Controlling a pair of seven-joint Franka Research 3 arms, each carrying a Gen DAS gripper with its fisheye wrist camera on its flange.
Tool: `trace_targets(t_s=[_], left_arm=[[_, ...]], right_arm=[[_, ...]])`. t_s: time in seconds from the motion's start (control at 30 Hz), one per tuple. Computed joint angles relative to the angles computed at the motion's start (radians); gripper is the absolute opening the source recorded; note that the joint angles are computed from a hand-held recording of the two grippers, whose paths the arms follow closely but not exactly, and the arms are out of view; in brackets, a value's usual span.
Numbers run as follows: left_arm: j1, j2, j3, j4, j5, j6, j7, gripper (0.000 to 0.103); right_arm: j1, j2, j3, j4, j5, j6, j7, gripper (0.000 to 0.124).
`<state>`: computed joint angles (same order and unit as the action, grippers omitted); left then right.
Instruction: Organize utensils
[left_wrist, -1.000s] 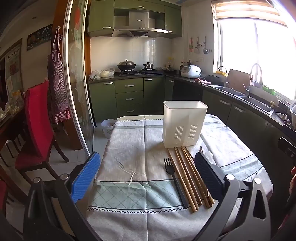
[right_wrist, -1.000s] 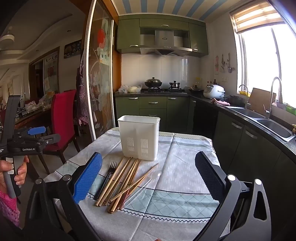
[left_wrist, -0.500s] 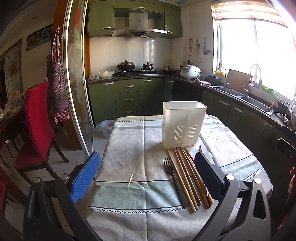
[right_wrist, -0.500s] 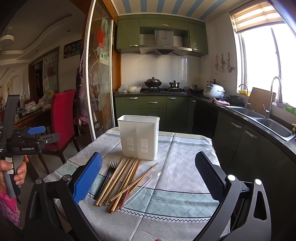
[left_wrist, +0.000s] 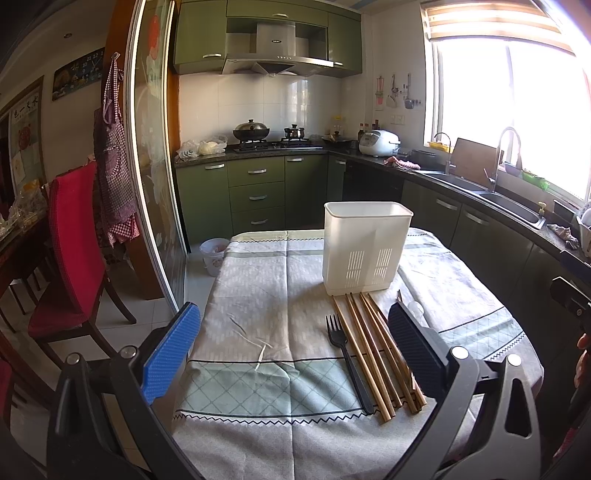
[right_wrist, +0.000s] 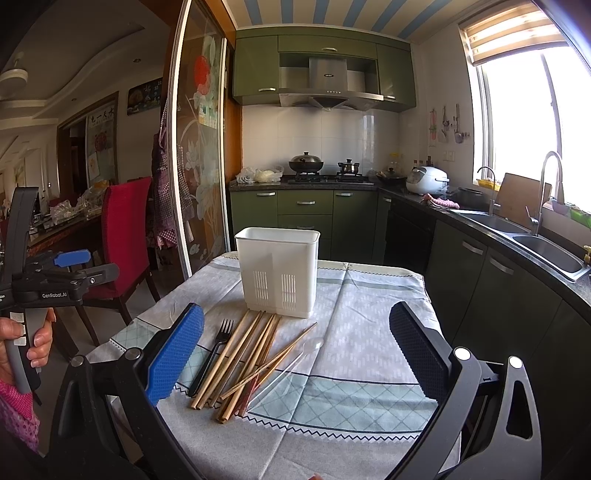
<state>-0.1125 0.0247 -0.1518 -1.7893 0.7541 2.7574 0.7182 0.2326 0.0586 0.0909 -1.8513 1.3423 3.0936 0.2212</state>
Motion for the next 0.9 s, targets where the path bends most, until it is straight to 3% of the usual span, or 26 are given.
trace_targets(t_s=[0.17, 0.4, 0.9], left_arm=[[0.0, 0.001, 0.001, -0.002, 0.007, 0.004, -0.009, 0.097], [0.0, 0.001, 0.001, -0.002, 0.006, 0.004, -0.008, 0.097], [0.0, 0.002, 0.002, -0.003, 0.006, 0.006, -0.008, 0.097]], right_arm=[[0.0, -0.003, -0.001, -0.004, -0.02, -0.001, 0.02, 0.099], [0.0, 0.012, 0.007, 0.007, 0.054, 0.008, -0.053, 0.099], [0.007, -0.005, 0.002, -0.014, -0.001, 0.007, 0.008, 0.099]])
